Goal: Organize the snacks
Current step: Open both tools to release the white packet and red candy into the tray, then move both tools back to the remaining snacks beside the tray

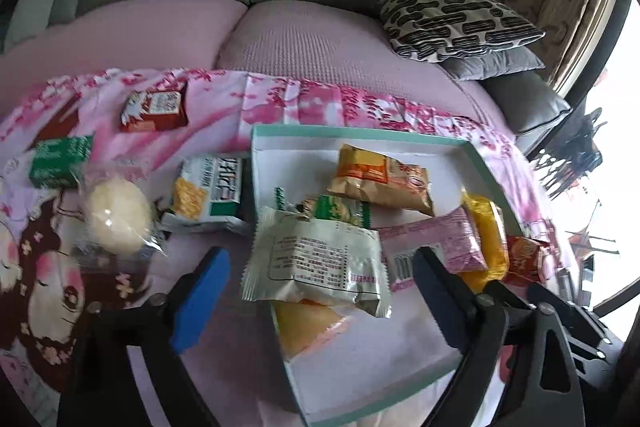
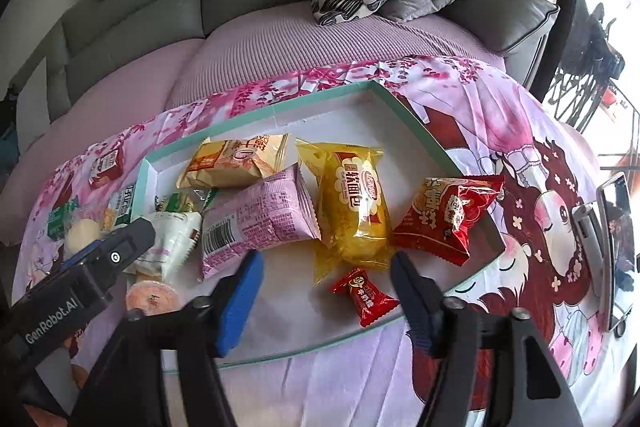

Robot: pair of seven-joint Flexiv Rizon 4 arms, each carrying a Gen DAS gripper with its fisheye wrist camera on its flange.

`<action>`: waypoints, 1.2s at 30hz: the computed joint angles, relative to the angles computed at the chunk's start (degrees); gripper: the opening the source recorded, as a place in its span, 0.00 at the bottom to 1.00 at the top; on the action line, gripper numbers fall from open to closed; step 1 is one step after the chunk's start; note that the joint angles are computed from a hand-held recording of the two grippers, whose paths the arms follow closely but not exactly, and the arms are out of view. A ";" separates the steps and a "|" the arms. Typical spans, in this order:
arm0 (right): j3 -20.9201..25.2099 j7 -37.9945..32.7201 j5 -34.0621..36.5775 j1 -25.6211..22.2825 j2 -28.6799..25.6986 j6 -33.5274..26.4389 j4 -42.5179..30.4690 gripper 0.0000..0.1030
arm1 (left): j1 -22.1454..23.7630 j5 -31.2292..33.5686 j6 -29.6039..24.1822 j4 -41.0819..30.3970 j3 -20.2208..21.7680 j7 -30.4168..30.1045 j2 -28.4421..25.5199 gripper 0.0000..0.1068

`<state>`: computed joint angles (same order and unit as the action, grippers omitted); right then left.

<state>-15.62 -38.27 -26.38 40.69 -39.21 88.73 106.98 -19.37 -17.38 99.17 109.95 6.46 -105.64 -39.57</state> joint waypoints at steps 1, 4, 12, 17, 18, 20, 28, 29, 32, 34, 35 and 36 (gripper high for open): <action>-0.11 0.05 0.02 0.07 -0.03 -0.09 -0.03 0.73 | -2.02 -0.42 -0.45 -0.23 2.42 -0.37 -0.15 0.89; 0.16 0.20 0.23 -0.21 -0.12 -0.20 -0.14 0.80 | -4.21 -0.78 -0.27 -0.24 5.32 -1.25 -0.32 0.92; -2.59 0.52 0.40 1.69 -0.67 1.86 0.40 1.00 | -15.76 -5.56 -2.11 0.08 19.43 -5.32 -1.88 0.96; -2.96 -0.13 1.42 2.18 -1.03 1.55 0.12 1.00 | -26.33 -4.06 -10.75 -1.89 34.13 -11.40 -5.81 0.96; -3.09 -0.17 1.53 2.31 -1.07 1.49 0.12 1.00 | -26.93 -3.42 -11.76 -2.09 35.22 -12.32 -6.15 0.96; -3.26 -0.24 1.71 2.50 -1.09 1.43 0.15 1.00 | -26.68 -2.06 -12.77 -2.26 35.44 -13.35 -6.12 0.96; -3.33 -0.32 1.95 2.60 -1.18 1.15 0.05 1.00 | -22.80 3.04 -16.47 -4.06 32.14 -16.02 -6.00 0.96; -3.34 -0.29 2.00 2.58 -1.15 1.14 0.08 1.00 | -22.69 3.63 -16.73 -4.27 32.22 -16.80 -6.15 0.96; -3.07 -0.24 2.10 2.35 -1.14 0.90 0.00 1.00 | -21.62 5.42 -17.18 -4.76 31.30 -18.32 -6.11 0.96; -3.00 -0.13 2.09 2.27 -1.07 0.81 0.01 1.00 | -20.13 6.71 -17.01 -5.11 29.55 -18.44 -5.78 0.96; -3.01 -0.06 2.08 2.23 -1.06 0.87 0.02 1.00 | -19.25 7.34 -16.87 -5.40 28.51 -18.38 -5.62 0.96; -3.09 0.04 2.09 2.29 -1.02 0.92 0.09 1.00 | -18.66 8.02 -16.92 -5.79 27.76 -18.47 -5.55 0.96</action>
<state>-18.71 -38.23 -24.29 42.99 -40.23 89.65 107.07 -38.03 -9.37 82.24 104.16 34.22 -124.11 -45.12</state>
